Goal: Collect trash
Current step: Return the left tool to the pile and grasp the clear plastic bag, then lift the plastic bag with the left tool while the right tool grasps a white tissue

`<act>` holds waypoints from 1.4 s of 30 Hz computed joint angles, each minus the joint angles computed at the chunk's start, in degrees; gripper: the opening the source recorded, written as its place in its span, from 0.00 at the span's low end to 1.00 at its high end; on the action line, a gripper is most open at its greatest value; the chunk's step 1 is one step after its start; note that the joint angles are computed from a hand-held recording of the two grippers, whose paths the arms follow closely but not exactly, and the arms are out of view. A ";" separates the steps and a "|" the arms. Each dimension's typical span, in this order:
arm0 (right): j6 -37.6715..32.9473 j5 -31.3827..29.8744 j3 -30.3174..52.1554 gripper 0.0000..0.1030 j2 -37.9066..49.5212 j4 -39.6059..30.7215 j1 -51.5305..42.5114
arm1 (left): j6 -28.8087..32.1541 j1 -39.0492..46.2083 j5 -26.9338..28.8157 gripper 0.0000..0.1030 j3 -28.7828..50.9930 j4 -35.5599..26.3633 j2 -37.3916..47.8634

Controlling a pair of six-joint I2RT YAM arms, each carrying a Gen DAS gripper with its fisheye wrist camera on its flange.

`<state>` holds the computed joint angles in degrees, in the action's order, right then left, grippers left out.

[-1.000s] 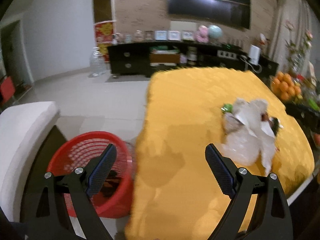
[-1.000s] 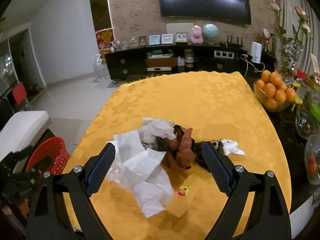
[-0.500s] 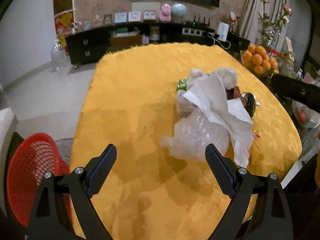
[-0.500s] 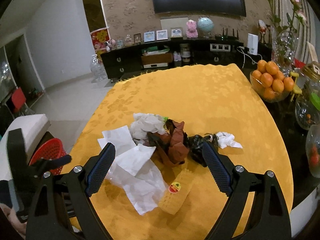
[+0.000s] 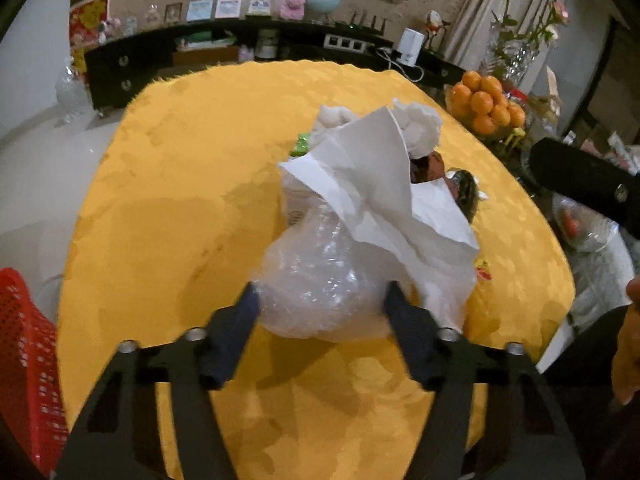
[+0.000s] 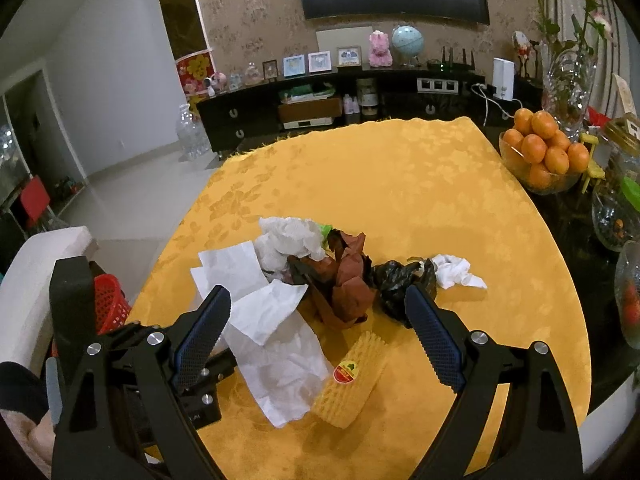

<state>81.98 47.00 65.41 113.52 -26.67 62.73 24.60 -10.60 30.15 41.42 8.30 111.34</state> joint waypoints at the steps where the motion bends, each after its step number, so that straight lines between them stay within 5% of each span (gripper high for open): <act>1: -0.02 -0.20 -0.01 0.84 0.11 0.14 -0.11 | -0.10 0.12 0.59 0.46 0.12 -0.23 0.10; 5: -0.06 -0.89 0.02 0.84 0.52 0.56 -0.48 | 1.08 1.20 2.59 0.36 0.07 -1.84 -0.40; 23: -5.34 -3.81 0.76 0.84 2.17 5.69 -1.28 | 6.64 18.90 2.18 0.35 -0.95 -6.00 -8.57; 32: -16.59 -10.62 9.18 0.84 11.71 8.18 -2.36 | 5.16 22.49 4.60 0.35 1.25 -8.31 -9.67; 42: -18.98 -16.65 17.25 0.84 21.82 6.34 -5.47 | 5.90 23.17 4.99 0.35 0.12 -8.14 -11.64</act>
